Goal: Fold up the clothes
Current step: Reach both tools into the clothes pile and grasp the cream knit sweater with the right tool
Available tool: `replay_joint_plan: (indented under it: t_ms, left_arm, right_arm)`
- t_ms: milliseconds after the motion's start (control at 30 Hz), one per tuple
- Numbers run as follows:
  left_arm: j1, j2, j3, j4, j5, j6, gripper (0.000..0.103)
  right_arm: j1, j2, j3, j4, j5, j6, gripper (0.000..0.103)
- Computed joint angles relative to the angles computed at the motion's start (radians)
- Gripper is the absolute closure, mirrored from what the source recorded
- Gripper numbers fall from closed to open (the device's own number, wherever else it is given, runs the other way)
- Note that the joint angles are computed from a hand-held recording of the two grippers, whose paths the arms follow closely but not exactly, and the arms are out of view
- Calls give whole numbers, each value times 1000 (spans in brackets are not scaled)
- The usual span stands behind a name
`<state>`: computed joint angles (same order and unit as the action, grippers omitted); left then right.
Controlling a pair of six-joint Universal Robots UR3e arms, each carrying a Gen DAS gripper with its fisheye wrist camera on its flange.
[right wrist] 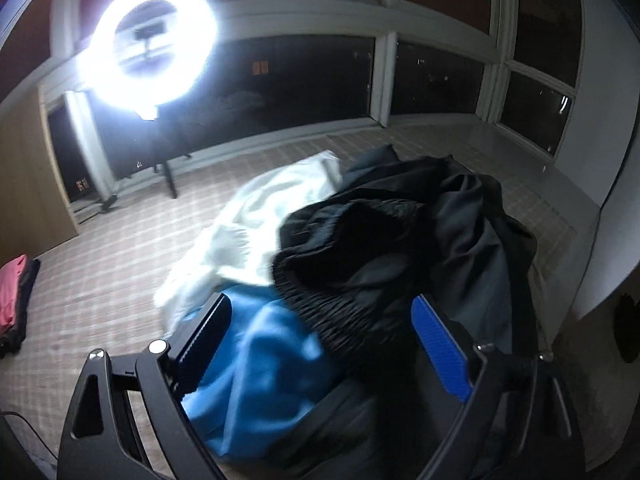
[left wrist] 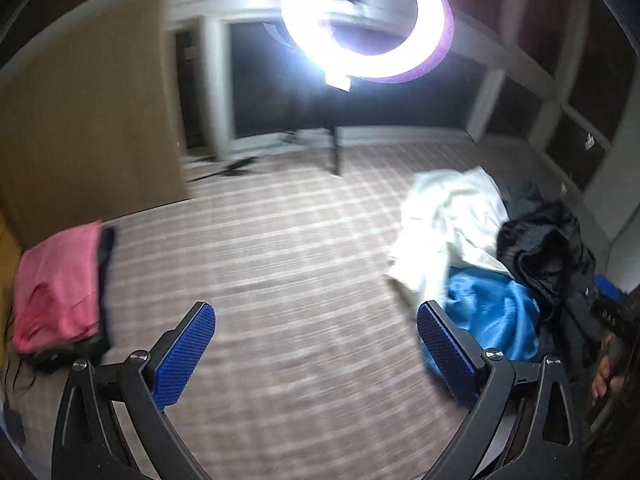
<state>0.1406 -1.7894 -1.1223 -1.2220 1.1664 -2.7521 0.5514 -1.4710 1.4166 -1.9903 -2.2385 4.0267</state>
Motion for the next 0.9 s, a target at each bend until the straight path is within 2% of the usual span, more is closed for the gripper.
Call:
replay_joint_plan:
  t_ms: [67, 167, 267, 433, 567, 633, 700, 767, 900]
  left_arm:
    - [-94, -71, 53, 10, 35, -43, 2]
    - [-207, -179, 150, -45, 54, -58, 2]
    - [-284, -232, 196, -86, 77, -56, 2]
    - [-348, -258, 234, -122, 83, -26, 2]
    - [-346, -266, 256, -107, 108, -14, 2]
    - [-331, -277, 275, -107, 114, -10, 2]
    - [-315, -288, 299, -110, 117, -13, 2]
    - [-305, -298, 317, -106, 126, -21, 2]
    - [-287, -310, 358, -120, 130, -34, 2]
  right_arm:
    - [-52, -41, 74, -70, 41, -66, 13]
    - [-105, -103, 164, -123, 87, -149, 22]
    - [-132, -178, 231, -96, 93, -148, 24]
    - [-101, -374, 323, 126, -36, 65, 24]
    - [-70, -567, 332, 460, -112, 327, 24]
    - [-90, -668, 338, 620, -122, 402, 24]
    - [-164, -786, 390, 629, -88, 357, 24]
    - [-251, -903, 458, 578, -56, 265, 24]
    - [-506, -1037, 564, 427, 80, -60, 24]
